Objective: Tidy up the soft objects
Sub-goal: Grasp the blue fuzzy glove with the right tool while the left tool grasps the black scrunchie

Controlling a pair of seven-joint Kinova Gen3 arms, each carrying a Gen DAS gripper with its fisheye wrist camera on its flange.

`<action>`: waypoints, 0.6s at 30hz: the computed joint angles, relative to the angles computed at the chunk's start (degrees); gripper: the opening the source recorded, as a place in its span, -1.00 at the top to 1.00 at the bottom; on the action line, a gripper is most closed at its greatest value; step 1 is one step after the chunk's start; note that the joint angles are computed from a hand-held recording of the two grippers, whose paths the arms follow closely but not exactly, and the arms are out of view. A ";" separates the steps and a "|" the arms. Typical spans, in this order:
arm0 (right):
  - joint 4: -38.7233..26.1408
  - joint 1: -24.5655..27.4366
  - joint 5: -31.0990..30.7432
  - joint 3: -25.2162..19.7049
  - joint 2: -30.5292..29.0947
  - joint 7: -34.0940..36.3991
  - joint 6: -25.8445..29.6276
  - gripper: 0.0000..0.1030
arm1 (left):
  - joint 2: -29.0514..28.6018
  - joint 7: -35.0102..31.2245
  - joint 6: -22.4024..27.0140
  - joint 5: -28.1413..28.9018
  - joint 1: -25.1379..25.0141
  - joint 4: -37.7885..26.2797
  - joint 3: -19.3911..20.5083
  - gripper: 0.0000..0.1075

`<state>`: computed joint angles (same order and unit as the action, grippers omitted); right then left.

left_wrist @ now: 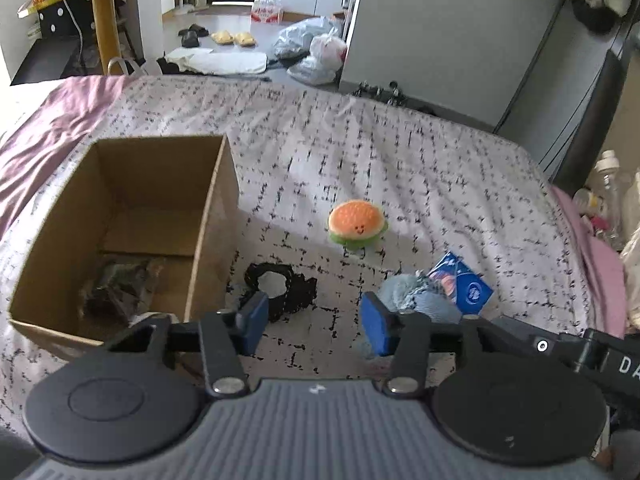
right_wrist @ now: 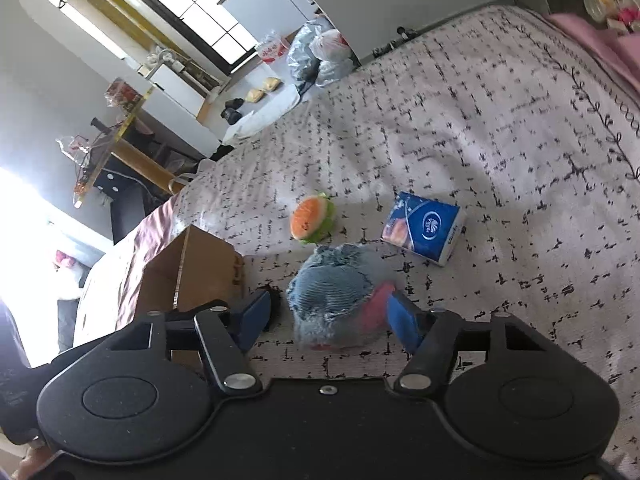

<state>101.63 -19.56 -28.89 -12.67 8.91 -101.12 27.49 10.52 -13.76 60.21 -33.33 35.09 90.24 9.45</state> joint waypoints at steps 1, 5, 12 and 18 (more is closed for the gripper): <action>-0.10 -0.11 0.14 -0.04 0.51 0.22 -0.31 -0.24 | 0.58 -0.10 -0.24 0.08 -0.12 -0.05 -0.03 0.13; -1.10 0.81 -1.30 -0.89 3.06 2.17 -0.76 -0.22 | 3.12 -1.30 -0.92 0.95 -0.48 -0.86 -0.80 0.14; -3.64 3.95 -5.07 -3.38 7.91 6.92 1.83 0.12 | 7.36 -3.17 -0.16 1.49 0.18 -3.10 -3.10 0.14; -2.89 6.46 -9.65 -5.07 8.41 12.48 1.04 0.34 | 12.38 -5.72 5.66 -3.56 4.16 -6.91 -4.96 0.14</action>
